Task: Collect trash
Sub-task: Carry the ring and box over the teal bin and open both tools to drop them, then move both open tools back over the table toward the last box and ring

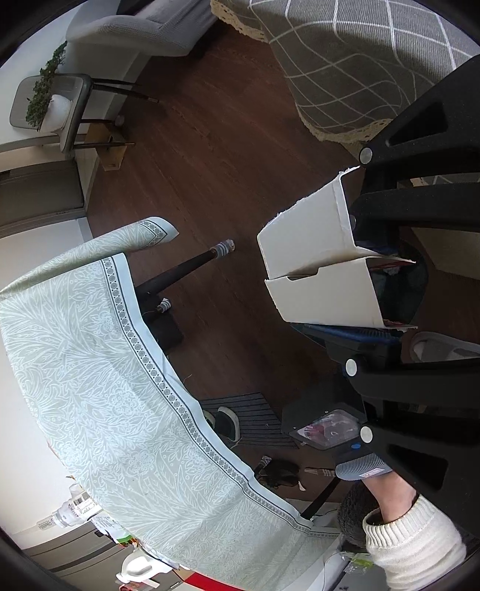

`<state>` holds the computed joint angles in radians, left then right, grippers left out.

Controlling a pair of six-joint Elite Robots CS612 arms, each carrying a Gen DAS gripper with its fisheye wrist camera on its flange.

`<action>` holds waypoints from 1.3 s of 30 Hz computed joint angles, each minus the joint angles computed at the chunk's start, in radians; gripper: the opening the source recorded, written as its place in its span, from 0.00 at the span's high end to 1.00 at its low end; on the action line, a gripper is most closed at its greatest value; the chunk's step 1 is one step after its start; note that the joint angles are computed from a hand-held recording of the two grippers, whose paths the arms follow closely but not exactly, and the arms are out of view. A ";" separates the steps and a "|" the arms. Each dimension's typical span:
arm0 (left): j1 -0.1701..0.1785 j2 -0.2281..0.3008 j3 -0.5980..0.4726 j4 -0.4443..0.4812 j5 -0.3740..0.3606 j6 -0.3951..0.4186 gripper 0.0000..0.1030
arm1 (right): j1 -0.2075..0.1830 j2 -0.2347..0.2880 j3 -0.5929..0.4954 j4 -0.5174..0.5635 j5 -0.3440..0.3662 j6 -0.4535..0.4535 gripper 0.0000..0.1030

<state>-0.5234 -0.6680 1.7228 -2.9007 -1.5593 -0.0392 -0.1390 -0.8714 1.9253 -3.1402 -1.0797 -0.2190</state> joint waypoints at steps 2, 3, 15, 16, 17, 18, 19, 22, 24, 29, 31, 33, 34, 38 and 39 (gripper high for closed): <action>0.003 -0.001 0.001 -0.003 -0.005 0.001 0.49 | 0.009 0.014 -0.015 0.018 -0.012 0.004 0.71; 0.005 -0.002 0.002 -0.004 -0.008 0.002 0.47 | 0.012 0.021 -0.022 0.026 -0.014 0.007 0.71; 0.018 -0.057 0.079 -0.214 0.015 -0.010 0.30 | 0.049 0.089 -0.090 0.131 -0.076 0.013 0.71; 0.019 -0.066 0.087 -0.240 0.011 -0.014 0.30 | 0.052 0.094 -0.094 0.141 -0.085 0.012 0.71; 0.021 -0.073 0.094 -0.263 0.003 -0.018 0.30 | 0.056 0.098 -0.100 0.151 -0.095 0.011 0.71; 0.022 -0.081 0.101 -0.285 -0.003 -0.021 0.30 | 0.059 0.103 -0.104 0.163 -0.105 0.011 0.71; 0.022 -0.088 0.107 -0.305 -0.004 -0.022 0.30 | 0.060 0.107 -0.108 0.173 -0.109 0.010 0.71; 0.021 -0.107 0.123 -0.360 0.004 -0.013 0.30 | 0.067 0.120 -0.116 0.216 -0.127 -0.009 0.71; 0.022 -0.122 0.133 -0.389 0.005 -0.019 0.31 | 0.072 0.130 -0.123 0.240 -0.143 -0.022 0.71; 0.020 -0.156 0.154 -0.467 -0.006 -0.032 0.47 | 0.083 0.153 -0.140 0.306 -0.170 -0.051 0.71; 0.019 -0.166 0.163 -0.497 -0.017 -0.038 0.47 | 0.085 0.155 -0.140 0.315 -0.169 -0.062 0.53; 0.018 -0.175 0.167 -0.515 -0.022 -0.042 0.48 | 0.088 0.155 -0.138 0.311 -0.180 -0.067 0.45; 0.018 -0.179 0.170 -0.521 -0.022 -0.042 0.50 | 0.088 0.155 -0.135 0.307 -0.184 -0.069 0.45; 0.009 -0.193 0.175 -0.541 -0.006 -0.039 0.51 | 0.083 0.153 -0.122 0.304 -0.188 -0.079 0.43; 0.007 -0.195 0.175 -0.545 0.000 -0.038 0.51 | 0.081 0.151 -0.119 0.304 -0.190 -0.082 0.43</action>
<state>-0.5168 -0.8630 1.8978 -3.4460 -1.5597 -0.0767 -0.0576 -0.7204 1.8065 -2.8364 -1.2697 -0.3008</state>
